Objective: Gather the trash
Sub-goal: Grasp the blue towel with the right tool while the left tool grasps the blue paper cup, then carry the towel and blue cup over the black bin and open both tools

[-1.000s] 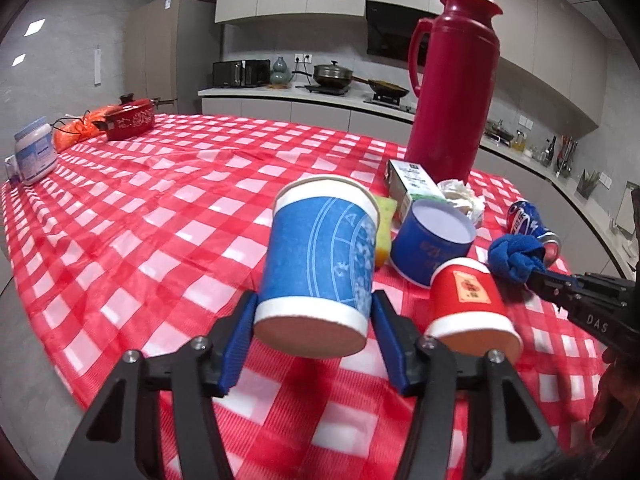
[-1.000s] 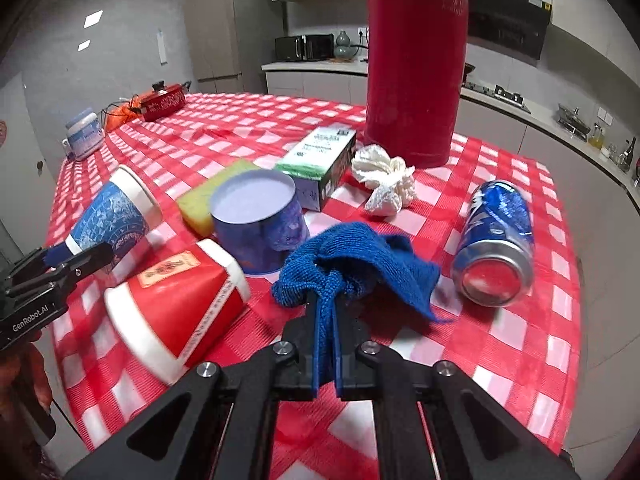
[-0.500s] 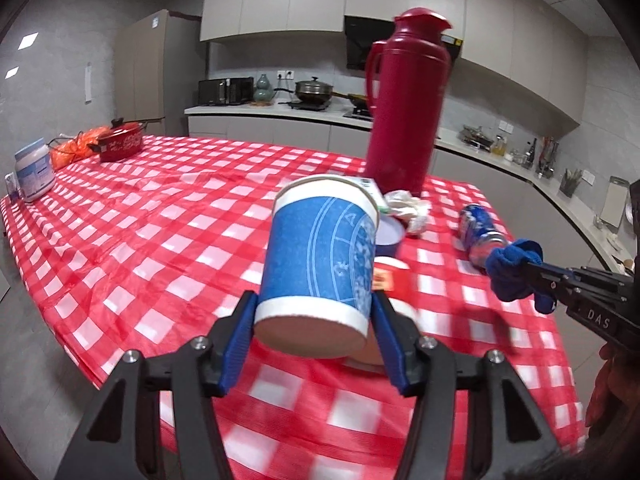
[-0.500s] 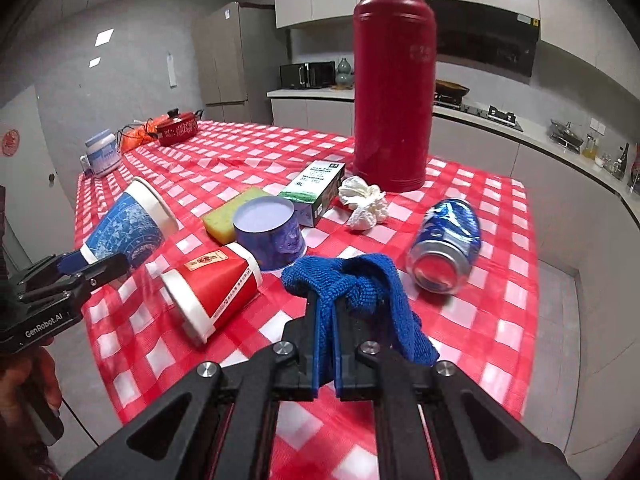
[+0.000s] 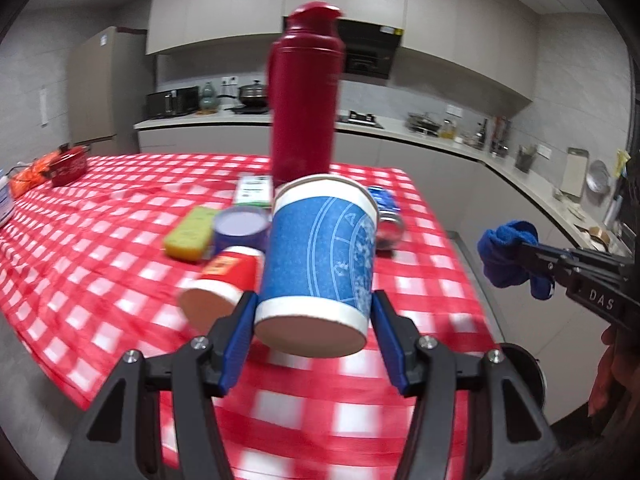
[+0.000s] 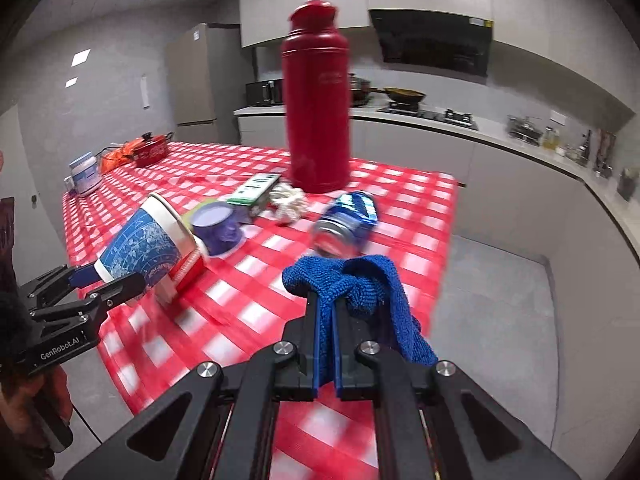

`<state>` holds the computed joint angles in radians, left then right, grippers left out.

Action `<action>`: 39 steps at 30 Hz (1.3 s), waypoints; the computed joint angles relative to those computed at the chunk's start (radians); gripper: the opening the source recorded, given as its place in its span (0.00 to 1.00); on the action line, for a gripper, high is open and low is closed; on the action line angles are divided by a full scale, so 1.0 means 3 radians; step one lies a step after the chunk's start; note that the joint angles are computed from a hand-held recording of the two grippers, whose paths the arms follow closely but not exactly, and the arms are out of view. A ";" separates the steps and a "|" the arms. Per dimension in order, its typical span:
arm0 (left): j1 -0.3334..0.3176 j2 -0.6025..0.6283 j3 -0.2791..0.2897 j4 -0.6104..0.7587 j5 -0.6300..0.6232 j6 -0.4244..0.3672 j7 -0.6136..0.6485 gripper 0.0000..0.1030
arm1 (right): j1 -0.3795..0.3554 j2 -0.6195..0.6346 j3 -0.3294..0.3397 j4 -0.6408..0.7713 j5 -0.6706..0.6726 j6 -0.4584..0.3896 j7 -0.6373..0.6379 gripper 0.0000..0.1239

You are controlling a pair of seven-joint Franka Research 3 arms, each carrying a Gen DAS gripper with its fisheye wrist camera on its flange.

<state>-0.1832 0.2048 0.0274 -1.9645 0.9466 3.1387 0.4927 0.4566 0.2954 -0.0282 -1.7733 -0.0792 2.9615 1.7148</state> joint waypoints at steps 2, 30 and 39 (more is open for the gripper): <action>-0.0032 0.0038 -0.0074 0.0044 -0.0058 -0.0007 0.0064 0.56 | -0.0008 -0.0127 -0.0066 -0.0182 -0.0040 0.0045 0.0052 0.04; -0.0875 0.0953 -0.0441 0.1040 -0.1147 -0.0442 0.1121 0.56 | -0.1150 -0.1292 0.0034 -0.1894 0.0308 0.0248 -0.0510 0.04; -0.1109 0.1320 -0.0469 0.1406 -0.1265 -0.0756 0.1192 0.56 | -0.1040 -0.1139 -0.0136 -0.2002 0.1712 0.0254 -0.2045 0.04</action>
